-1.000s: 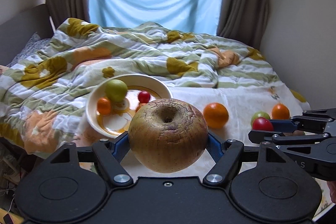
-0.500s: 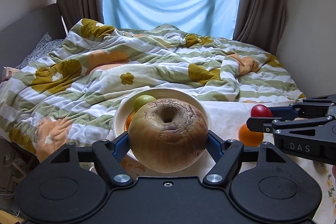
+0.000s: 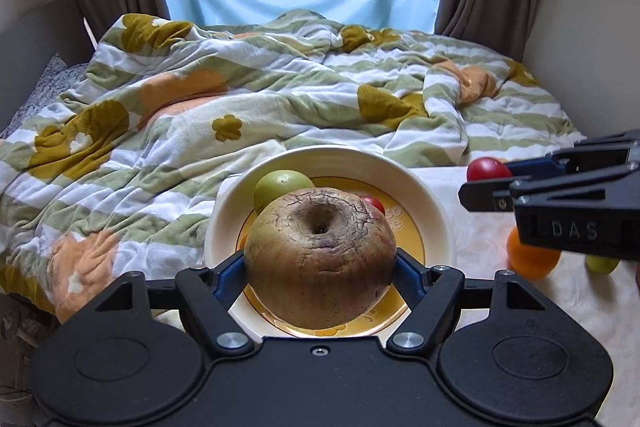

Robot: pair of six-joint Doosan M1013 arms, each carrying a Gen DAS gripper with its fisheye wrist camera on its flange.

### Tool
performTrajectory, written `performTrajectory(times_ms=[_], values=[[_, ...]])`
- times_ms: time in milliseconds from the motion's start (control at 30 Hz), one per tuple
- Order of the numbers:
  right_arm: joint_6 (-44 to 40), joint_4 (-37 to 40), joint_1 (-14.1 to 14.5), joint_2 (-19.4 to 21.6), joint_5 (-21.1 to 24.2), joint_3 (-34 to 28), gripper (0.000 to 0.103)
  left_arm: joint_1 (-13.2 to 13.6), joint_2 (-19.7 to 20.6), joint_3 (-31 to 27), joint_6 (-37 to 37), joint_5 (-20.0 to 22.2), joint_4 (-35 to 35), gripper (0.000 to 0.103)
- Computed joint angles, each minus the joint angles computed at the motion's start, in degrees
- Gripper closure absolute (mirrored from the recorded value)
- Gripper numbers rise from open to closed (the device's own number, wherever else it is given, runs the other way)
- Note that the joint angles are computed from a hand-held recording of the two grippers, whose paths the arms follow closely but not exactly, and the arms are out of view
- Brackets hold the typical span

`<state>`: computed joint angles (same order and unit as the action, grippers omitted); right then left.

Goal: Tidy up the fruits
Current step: 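Carry both fruits to the white bowl and open the left gripper over it, then lower the red tomato into the bowl and open the right gripper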

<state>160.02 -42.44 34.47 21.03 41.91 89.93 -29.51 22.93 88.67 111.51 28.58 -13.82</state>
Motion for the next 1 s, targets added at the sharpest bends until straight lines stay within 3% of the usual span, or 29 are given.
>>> performTrajectory(times_ms=[500, 567, 600, 667, 1000], values=[[-2.5, 4.1, -2.1, 2.4, 1.1, -2.3, 0.058, -0.4, 3.4, -2.8, 0.5, 4.0, 2.4, 0.024], [-2.7, 4.2, -2.2, 2.4, 1.3, -2.4, 0.058, -0.4, 3.0, -2.2, 1.0, 3.2, 2.2, 0.019], [-2.9, 4.3, -2.2, 2.4, 1.3, -2.5, 0.058, -0.5, 2.6, -1.7, 1.1, 2.2, 2.1, 0.009], [-3.2, 4.6, -2.3, 2.5, 1.6, -2.7, 0.058, -0.1, 2.0, -1.0, 4.3, 0.7, -0.7, 0.001], [-7.4, 8.2, -2.7, 4.0, 1.3, -4.2, 0.058, 0.8, 1.0, -0.3, 2.9, 2.3, 0.0, 0.001]])
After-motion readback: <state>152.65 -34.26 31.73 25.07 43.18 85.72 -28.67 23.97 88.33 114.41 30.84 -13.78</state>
